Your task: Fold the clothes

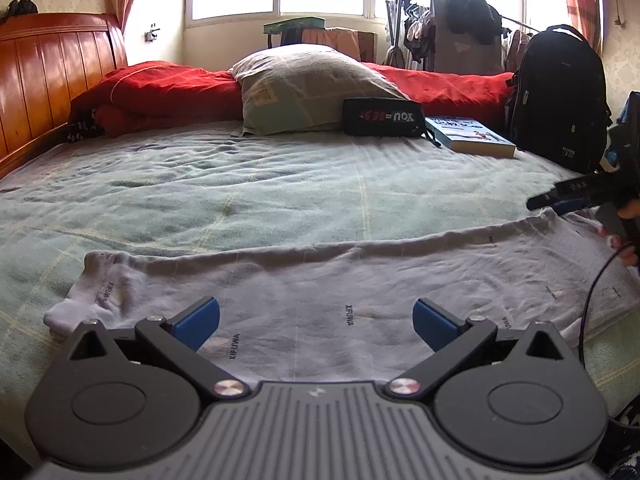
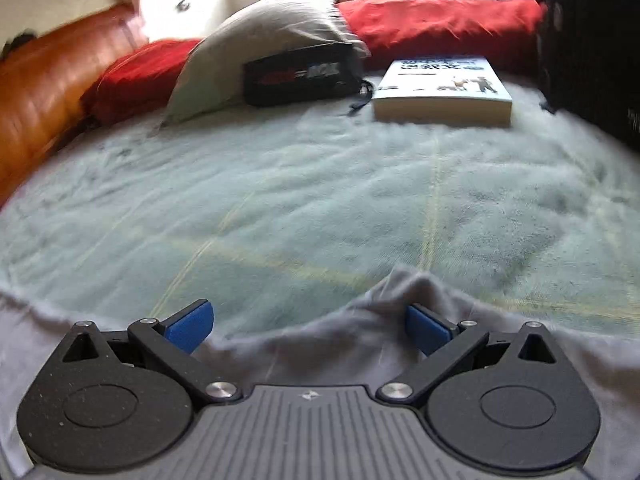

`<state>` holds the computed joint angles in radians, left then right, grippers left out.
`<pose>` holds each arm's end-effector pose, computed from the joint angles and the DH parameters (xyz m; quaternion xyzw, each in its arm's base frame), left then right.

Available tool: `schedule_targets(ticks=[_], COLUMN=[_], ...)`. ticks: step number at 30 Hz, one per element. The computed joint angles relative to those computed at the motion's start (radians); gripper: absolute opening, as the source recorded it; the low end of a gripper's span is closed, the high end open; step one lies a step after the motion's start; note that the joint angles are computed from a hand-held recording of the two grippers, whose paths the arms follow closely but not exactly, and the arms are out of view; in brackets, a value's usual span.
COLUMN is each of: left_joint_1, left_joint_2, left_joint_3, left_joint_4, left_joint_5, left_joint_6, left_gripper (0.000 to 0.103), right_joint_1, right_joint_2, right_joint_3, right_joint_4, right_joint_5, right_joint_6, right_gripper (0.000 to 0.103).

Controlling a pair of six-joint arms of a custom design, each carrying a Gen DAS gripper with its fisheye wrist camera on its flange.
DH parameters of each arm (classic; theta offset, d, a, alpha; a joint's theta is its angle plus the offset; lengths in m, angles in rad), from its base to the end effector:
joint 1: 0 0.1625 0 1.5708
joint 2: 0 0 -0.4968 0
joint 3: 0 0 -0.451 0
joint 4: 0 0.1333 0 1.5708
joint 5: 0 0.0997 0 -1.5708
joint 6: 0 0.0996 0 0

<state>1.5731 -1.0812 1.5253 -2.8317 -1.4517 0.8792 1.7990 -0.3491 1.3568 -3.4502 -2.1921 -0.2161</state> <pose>0.1469 -0.7809 0.4121 0.3675 0.8395 -0.3352 0.2185 0.2620 -0.7951 -0.0247 0.0643 -0.8703 0.4036 0.2747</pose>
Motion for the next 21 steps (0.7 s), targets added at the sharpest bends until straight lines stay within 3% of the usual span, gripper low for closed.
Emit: schedule_targets(ticks=[5, 9, 16, 21], left_joint_1=[-0.003, -0.004, -0.011, -0.018], left_joint_2=[-0.001, -0.006, -0.002, 0.005], left_joint_3=[0.005, 0.012, 0.024, 0.040], left_joint_4=[-0.010, -0.011, -0.013, -0.004], left_joint_5=[0.008, 0.007, 0.033, 0.072], left_joint_6=[0.004, 0.010, 0.043, 0.101], left_gripper=[0.102, 0.102, 0.102, 0.102], right_joint_1=[-0.018, 0.007, 0.082, 0.127], right_joint_2=[-0.008, -0.032, -0.066, -0.028], right_joint_3=[-0.038, -0.004, 0.142, 0.214], right_joint_4=[0.042, 0.011, 0.015, -0.052], right_joint_5=[0.048, 0.035, -0.090, -0.179], right_joint_6=[0.051, 0.033, 0.059, 0.038], right_gripper=[0.103, 0.103, 0.103, 0.103])
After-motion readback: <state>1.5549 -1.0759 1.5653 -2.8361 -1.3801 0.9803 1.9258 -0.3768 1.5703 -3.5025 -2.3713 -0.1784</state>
